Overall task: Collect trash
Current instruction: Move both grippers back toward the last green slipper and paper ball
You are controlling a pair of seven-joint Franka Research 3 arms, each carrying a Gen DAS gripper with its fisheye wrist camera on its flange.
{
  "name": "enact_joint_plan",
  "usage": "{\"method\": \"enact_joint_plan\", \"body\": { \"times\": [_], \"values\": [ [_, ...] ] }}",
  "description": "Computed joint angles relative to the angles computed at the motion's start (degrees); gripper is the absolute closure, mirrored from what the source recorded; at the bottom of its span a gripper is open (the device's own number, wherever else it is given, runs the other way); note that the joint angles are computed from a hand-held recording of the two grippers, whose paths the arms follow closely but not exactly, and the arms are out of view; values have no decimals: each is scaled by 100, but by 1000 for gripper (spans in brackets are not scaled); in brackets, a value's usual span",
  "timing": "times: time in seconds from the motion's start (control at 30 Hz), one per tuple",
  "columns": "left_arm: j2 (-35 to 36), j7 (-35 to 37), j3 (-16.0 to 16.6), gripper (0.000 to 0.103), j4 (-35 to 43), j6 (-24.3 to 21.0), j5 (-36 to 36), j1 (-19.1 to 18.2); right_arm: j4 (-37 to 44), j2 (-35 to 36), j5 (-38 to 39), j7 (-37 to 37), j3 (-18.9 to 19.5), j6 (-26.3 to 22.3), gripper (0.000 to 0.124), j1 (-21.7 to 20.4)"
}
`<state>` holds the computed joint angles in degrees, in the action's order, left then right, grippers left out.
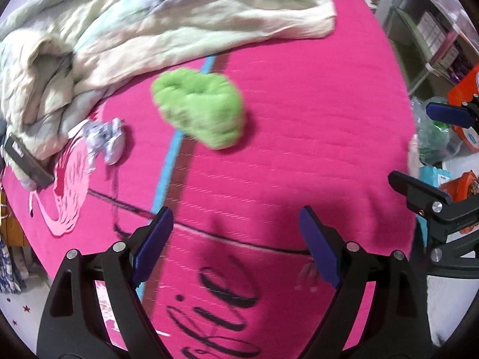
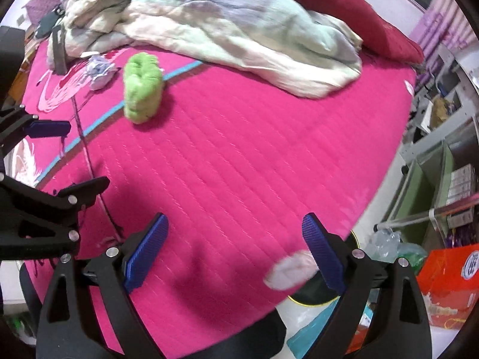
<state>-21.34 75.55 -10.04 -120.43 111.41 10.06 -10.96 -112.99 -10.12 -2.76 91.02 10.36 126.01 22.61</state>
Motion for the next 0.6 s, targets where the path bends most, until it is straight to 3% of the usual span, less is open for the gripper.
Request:
{"method": "enact_joint_plan", "body": {
  "times": [0.6],
  "values": [
    [-349, 1004, 553, 16, -321, 302, 34, 585, 1530, 1287, -306, 614, 104, -324, 37, 713]
  ]
}}
